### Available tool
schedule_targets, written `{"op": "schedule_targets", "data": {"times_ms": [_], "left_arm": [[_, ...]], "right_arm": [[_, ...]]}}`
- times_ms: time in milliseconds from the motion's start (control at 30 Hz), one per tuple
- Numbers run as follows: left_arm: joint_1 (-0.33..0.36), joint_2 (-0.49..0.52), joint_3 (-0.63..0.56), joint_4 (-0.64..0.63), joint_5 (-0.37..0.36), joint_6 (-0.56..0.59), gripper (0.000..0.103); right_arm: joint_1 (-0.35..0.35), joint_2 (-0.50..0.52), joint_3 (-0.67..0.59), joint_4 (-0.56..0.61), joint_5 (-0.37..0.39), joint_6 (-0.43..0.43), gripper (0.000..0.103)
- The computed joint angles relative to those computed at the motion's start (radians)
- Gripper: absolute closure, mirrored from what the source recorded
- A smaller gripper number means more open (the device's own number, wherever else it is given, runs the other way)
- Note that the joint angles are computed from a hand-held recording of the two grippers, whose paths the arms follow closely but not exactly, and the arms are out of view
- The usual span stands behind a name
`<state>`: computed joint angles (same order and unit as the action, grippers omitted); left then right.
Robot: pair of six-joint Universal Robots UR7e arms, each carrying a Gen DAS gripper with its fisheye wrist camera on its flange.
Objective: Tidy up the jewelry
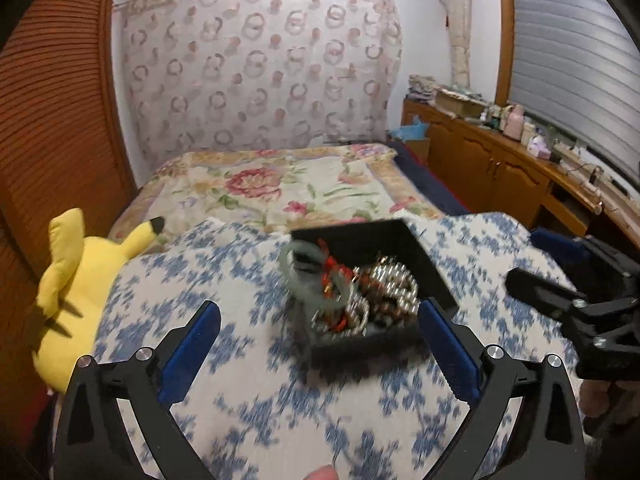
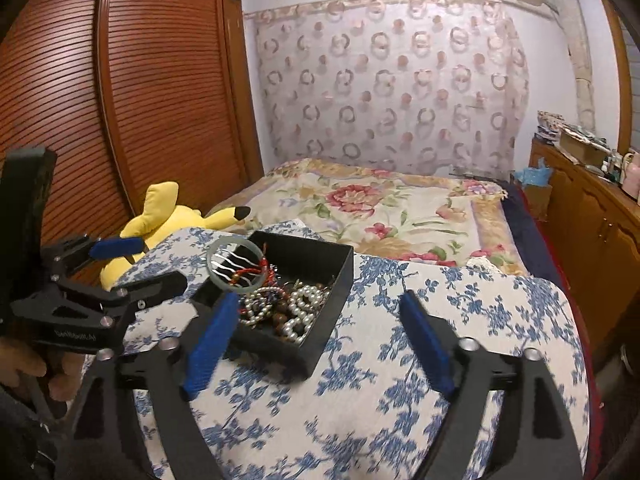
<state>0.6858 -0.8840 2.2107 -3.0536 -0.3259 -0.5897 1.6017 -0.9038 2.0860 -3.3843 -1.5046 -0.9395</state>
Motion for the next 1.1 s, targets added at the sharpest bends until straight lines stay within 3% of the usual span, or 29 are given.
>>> {"op": "schedule_targets", "data": {"times_ms": [100, 200, 467, 567, 667, 1100], "left_arm": [[-0.041, -0.029, 0.042, 0.101, 0.031, -0.117, 0.008], [-0.08, -0.067, 0.083, 0.181, 0.038, -0.219, 0.008], [-0.191, -0.197, 0.132, 0.72, 0.066, -0.706, 0.008], [-0.227, -0.233, 0.146, 0.86, 0.06, -0.852, 0.008], [-0.251, -0.253, 0.157, 0.923, 0.053, -0.921, 0.008], [-0.276, -0.277, 0.161, 0.998, 0.056, -0.986, 0.008]], "right_arm": [[-0.004, -0.022, 0.042, -0.037, 0.011, 0.007, 0.003], [-0.006, -0.047, 0.091, -0.09, 0.014, 0.02, 0.003], [-0.022, -0.116, 0.226, -0.239, 0.035, 0.065, 0.003], [-0.032, -0.136, 0.268, -0.287, 0.043, 0.067, 0.003], [-0.032, -0.143, 0.295, -0.322, 0.038, 0.067, 0.003], [-0.023, -0.137, 0.309, -0.385, 0.018, 0.073, 0.003]]}}
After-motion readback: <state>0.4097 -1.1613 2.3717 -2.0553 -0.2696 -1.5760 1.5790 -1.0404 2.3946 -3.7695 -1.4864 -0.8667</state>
